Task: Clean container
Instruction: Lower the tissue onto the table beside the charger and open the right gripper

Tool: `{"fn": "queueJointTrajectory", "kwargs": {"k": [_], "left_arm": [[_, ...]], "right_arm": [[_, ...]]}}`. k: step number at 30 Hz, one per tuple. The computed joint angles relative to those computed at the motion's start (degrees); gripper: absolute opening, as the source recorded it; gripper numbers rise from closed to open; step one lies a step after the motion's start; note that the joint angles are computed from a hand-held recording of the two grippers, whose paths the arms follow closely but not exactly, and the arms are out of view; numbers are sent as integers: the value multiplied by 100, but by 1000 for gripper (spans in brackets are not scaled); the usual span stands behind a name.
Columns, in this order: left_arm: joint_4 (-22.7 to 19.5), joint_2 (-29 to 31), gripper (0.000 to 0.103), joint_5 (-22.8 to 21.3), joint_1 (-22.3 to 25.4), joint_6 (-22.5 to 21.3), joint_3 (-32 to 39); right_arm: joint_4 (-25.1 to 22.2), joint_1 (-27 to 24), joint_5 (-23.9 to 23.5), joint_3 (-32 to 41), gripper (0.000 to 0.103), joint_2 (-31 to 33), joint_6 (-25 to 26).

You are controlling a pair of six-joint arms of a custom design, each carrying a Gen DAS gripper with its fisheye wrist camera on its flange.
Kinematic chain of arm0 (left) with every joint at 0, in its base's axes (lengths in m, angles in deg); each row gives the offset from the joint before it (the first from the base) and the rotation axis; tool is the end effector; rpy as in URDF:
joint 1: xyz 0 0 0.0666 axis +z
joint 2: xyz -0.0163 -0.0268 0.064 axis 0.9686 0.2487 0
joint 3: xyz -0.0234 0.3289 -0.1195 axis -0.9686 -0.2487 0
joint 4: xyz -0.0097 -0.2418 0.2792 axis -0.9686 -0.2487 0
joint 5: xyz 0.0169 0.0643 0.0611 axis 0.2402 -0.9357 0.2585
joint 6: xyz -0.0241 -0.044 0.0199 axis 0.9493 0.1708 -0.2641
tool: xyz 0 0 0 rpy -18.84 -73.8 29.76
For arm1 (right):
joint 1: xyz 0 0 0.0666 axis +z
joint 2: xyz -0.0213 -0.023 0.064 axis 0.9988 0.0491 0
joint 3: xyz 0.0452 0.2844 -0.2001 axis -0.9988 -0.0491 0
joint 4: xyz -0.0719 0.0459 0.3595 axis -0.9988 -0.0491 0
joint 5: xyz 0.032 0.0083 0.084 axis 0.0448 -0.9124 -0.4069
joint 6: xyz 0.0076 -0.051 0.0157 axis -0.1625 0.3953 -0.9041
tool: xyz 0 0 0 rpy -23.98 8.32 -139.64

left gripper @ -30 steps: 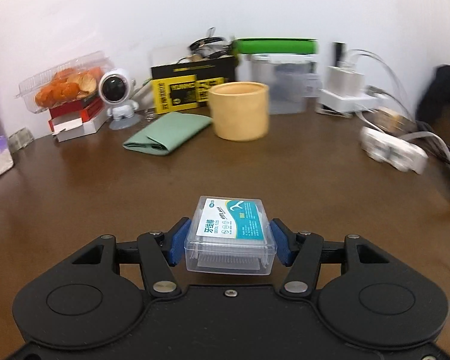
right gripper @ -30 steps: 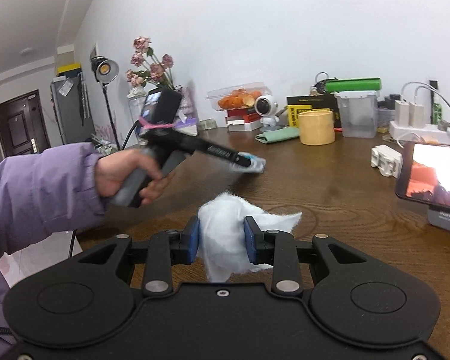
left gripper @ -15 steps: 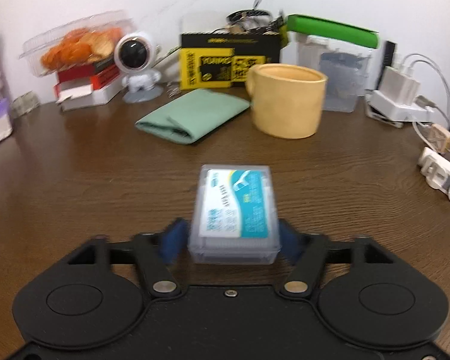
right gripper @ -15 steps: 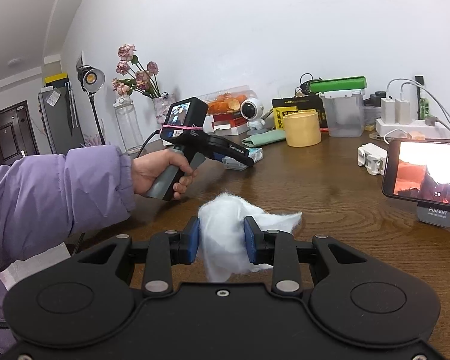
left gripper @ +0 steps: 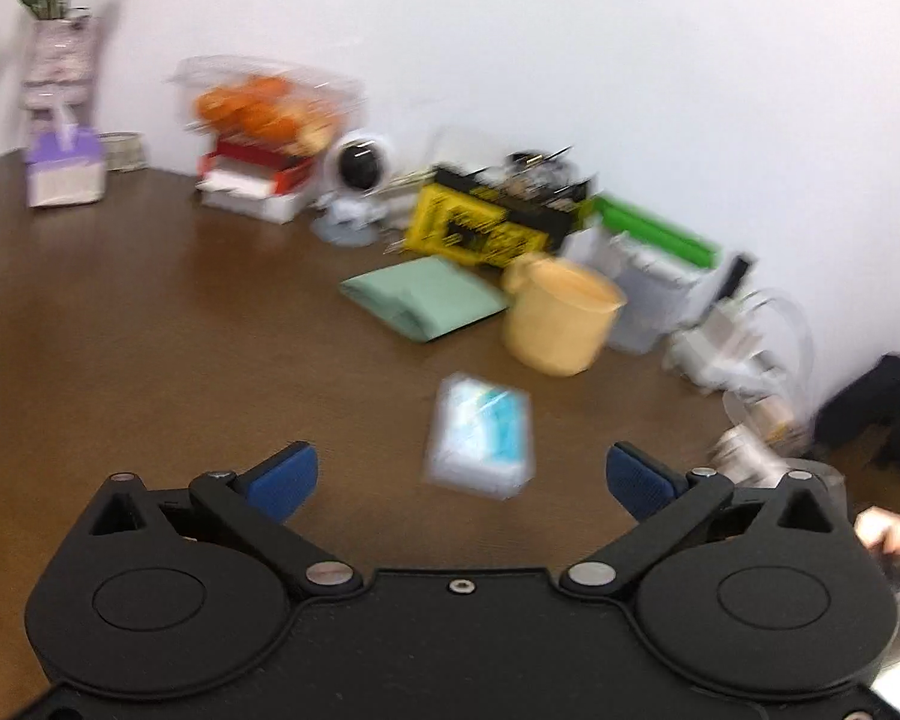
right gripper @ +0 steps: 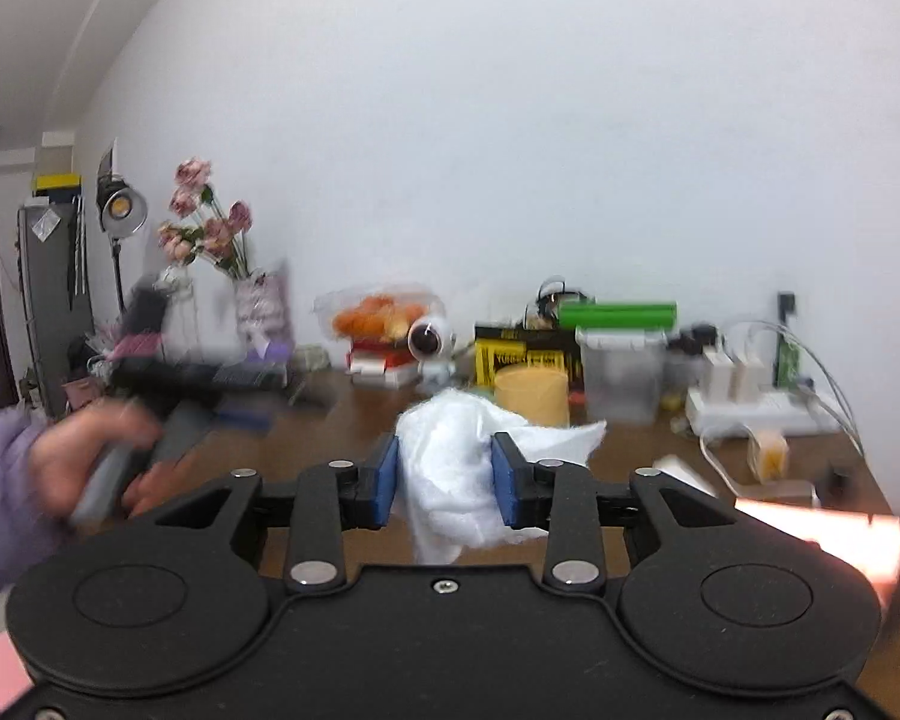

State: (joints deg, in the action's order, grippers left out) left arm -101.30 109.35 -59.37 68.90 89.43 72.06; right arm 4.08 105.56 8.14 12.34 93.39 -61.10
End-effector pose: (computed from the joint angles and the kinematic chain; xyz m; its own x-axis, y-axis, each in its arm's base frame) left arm 0.4562 -0.0632 0.4977 -0.5961 -0.0926 -0.7976 0.2272 0.9333 -0.2782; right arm 0.2790 0.0922 0.5074 -0.2265 0.0836 -0.9704 -0.2856 0.9468 0.1482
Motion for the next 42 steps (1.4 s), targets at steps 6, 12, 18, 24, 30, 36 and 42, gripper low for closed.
{"fn": "queueJointTrajectory", "kwargs": {"k": [6,12,18,24,30,36,42], "left_arm": [[-19,59,103,-359,5,-98,-205],[47,61,103,-308,-29,-240,-197],[-16,89,103,-269,-113,-276,-222],[-19,-48,103,-418,-267,-408,-144],[383,-557,103,-615,-428,-248,-636],[13,-707,103,-726,-646,-369,-1128],[-85,-856,103,-790,-675,-495,-1408]], "right_arm": [[-391,-267,150,2028,32,2758,-408],[-1303,-164,908,3471,32,4405,-381],[-1566,-85,1004,3462,45,4520,-477],[-1199,-113,1018,3126,56,3962,-249],[-1055,85,1262,2311,90,2740,-273],[-1453,598,2144,1199,91,1802,-1397],[-1947,1064,2636,851,92,1647,-2124]]}}
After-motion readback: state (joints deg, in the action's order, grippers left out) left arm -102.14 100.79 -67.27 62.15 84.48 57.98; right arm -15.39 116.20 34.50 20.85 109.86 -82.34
